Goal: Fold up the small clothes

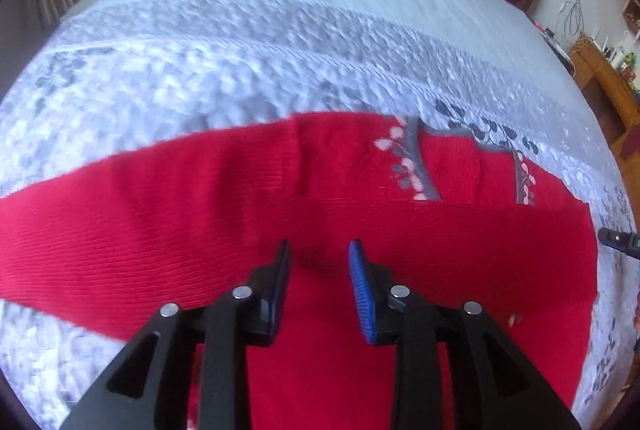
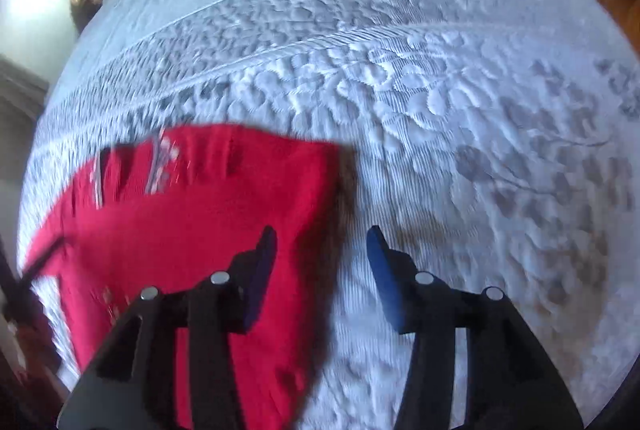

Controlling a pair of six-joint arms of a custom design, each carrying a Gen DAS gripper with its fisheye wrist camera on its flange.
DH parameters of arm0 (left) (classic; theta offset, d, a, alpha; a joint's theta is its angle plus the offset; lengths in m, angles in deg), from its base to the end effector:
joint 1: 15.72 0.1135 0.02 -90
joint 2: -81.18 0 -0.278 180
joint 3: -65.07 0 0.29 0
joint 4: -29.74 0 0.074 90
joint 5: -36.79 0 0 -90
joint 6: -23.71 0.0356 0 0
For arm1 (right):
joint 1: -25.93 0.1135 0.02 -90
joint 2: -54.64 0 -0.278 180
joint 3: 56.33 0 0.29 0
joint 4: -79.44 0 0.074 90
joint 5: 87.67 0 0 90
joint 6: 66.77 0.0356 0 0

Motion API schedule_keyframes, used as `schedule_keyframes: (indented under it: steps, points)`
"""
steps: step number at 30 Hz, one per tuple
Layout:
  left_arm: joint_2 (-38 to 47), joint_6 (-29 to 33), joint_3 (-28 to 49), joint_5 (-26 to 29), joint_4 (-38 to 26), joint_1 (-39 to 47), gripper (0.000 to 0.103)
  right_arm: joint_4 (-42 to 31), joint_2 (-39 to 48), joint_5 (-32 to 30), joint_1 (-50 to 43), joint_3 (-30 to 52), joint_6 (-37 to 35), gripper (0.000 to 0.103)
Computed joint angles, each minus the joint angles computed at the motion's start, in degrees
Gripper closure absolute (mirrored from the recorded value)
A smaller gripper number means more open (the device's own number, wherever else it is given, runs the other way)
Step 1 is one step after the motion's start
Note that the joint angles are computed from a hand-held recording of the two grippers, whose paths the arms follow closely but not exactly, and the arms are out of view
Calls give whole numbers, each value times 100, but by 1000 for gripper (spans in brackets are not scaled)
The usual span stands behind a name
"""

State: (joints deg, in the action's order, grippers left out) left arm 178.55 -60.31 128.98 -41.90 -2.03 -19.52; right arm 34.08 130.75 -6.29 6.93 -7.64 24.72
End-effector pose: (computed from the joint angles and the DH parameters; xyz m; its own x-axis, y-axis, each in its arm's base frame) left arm 0.3420 -0.0297 0.1304 -0.8858 0.1612 -0.4352 0.2406 0.9614 -0.1335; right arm 0.2315 -0.0741 0.1455 -0.8956 0.3356 -0.2922 0.3033 0.9409 0.1508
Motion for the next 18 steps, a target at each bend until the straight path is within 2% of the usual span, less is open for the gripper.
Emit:
schedule_keyframes:
  steps: [2,4,7,11,15,18]
  points:
    - [-371,539,-179,24,-159,631,62,-302,-648,-49,136,-310,-42,55]
    - [-417,991,-130,75,-431,1511,62,-626,-1322,-178,400,-615,90,55]
    - [-179,1444,149,145,-720,2644,62,-734,-1893,-173,1222,-872,611,55]
    - [613,1720,1148,247,-1138,4199,62,-243,-1431,117,2739,-766,1601,55]
    - [1693,1309,2704,299,-1613,5009,63,238,-731,234,3634,-533,2153,56]
    - [2492,957,3842,438,-2032,5312,64,375,-402,361,3890,-405,2219,56]
